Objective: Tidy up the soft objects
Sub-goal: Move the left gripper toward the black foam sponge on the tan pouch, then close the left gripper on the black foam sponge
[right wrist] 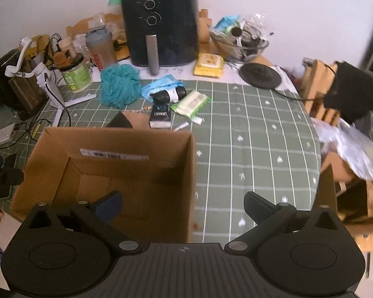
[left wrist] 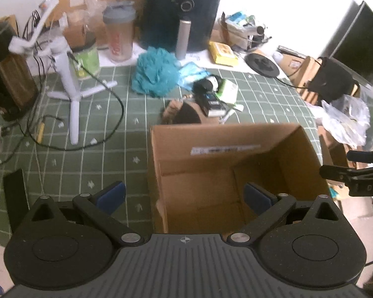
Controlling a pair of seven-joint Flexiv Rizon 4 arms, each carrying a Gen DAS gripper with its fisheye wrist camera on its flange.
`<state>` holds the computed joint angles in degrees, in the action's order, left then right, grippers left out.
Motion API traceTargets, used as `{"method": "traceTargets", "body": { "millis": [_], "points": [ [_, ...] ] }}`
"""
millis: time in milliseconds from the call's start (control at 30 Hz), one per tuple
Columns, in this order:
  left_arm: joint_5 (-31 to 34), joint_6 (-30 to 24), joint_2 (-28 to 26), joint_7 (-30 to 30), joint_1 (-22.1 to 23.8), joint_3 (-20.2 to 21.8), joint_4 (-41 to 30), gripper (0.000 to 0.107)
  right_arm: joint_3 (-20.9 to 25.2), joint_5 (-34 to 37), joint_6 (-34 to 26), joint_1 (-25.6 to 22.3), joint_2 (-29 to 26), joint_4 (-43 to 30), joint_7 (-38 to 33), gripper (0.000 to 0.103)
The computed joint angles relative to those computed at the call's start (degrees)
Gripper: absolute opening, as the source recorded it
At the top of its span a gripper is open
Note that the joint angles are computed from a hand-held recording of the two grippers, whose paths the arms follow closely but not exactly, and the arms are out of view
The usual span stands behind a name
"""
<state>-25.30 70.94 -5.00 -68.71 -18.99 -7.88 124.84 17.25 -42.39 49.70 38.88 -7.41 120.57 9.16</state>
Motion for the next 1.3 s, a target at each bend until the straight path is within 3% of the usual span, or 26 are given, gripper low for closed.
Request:
{"method": "traceTargets", "body": {
  "millis": [167,433,600,767,933,1300],
  "points": [
    [3.5,-0.3,-1.7,-4.1,-0.1,0.2,-3.2,0.103,-2.1,-2.6,8.6,-3.1,-0.1,2.6,-1.7,0.103],
    [15.4,-4.7,-4.8,-13.5,-0.7,1.6,-10.4,0.103,-4.3,-4.6,19.0,-6.1,-1.0,5.3,-2.8,0.103],
    [16.8,-6.7,-7.2,-12.2,0.0,1.0,-14.3,0.103,-5.5,-5.1,22.6,-7.3,-1.3,6.2,-2.6,0.103],
    [18.4,-10.1,-10.5,-9.6,0.3,0.8,-19.2,0.103,-5.7,-3.6,22.3,-7.9,-1.4,6.1,-2.7,0.103],
    [15.7,-15.6,-15.4,-6.1,1.2,0.0,-25.0,0.103,-5.4,-1.8,19.5,-7.8,-1.6,5.3,-2.9,0.103],
    [13.9,-35.0,-28.3,-2.8,1.7,0.0,-43.9,0.103,-4.7,2.4,15.1,-7.3,-1.8,4.4,-1.3,0.103]
  ]
}}
